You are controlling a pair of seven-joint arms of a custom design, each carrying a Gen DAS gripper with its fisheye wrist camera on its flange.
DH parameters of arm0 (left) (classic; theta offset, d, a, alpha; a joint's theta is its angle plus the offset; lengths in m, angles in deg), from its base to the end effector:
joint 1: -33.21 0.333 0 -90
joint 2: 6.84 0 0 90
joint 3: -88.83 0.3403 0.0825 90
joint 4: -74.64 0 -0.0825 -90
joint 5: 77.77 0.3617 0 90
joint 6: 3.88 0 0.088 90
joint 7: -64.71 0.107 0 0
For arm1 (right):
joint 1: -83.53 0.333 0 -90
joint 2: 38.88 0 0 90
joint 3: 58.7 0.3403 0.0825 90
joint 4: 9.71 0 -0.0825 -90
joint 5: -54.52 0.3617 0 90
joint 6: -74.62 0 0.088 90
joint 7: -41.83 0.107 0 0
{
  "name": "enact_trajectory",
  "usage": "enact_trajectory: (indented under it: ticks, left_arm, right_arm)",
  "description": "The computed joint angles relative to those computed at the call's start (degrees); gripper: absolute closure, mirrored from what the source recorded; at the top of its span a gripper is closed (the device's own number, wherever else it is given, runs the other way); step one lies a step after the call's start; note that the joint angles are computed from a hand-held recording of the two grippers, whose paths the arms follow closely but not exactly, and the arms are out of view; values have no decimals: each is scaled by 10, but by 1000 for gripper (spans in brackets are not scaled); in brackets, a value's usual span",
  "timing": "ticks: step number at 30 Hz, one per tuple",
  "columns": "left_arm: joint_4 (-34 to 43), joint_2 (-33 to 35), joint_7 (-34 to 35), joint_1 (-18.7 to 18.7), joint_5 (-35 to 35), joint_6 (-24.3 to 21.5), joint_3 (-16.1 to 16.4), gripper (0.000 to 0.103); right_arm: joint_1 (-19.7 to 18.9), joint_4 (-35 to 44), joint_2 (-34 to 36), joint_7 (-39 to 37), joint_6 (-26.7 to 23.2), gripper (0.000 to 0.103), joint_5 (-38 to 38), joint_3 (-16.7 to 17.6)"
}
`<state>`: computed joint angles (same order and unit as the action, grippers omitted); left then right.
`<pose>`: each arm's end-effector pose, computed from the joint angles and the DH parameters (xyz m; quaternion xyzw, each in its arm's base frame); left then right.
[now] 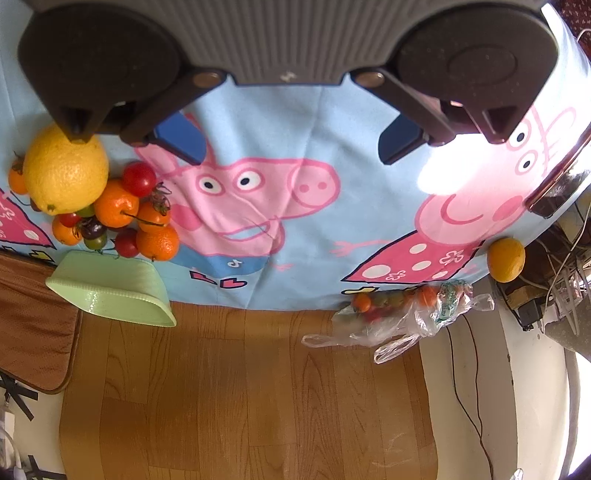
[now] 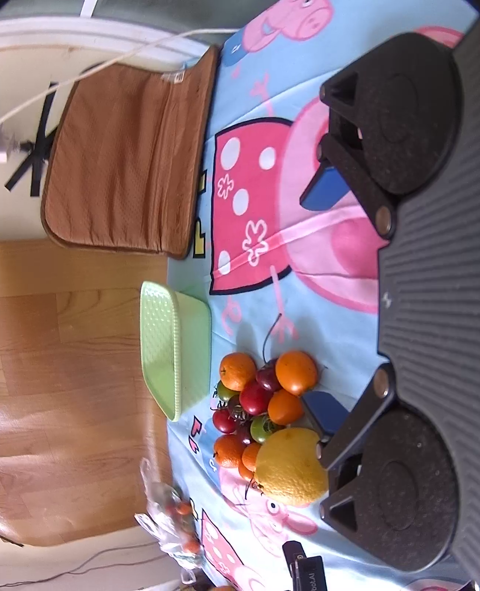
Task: Organize fruits
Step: 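Move the left gripper toward the fruit pile beside the green bowl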
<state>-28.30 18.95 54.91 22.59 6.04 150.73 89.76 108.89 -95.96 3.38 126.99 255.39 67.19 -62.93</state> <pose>0.6479 -0.1458 0.3601 -0.7240 0.5244 -0.2333 0.3827 0.7115 0.2717 0.3731 -0.7153 0.5418 -0.2406 0.3700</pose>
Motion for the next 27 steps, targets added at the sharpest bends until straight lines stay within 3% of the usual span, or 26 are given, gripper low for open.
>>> enact_trajectory:
  ticks: [2, 4, 11, 13, 18, 22, 25, 27]
  left_arm:
    - [1, 5, 12, 4, -14, 2, -1, 0]
    - [0, 10, 21, 7, -26, 9, -1, 0]
    - [1, 17, -5, 8, 1, 40, 11, 0]
    - [-2, 16, -31, 14, 32, 69, 16, 0]
    - [2, 19, 4, 34, 30, 103, 10, 0]
    - [5, 21, 35, 36, 4, 110, 11, 0]
    - [4, 21, 82, 38, -35, 112, 9, 0]
    - [2, 16, 121, 39, -72, 117, 7, 0]
  right_arm:
    - [-38, 30, 5, -21, -52, 0, -1, 40]
    - [-58, 56, 15, -34, -99, 0, -1, 59]
    - [-64, 104, 44, -56, -181, 0, -31, 42]
    - [-91, 94, 44, -100, -157, 0, -22, 77]
    - [-153, 84, 50, -227, -133, 0, 19, 155]
    - [-134, 116, 58, -233, -172, 0, 35, 128]
    - [-126, 120, 59, -233, -173, 0, 44, 118]
    - [-118, 105, 54, -219, -142, 0, 53, 107]
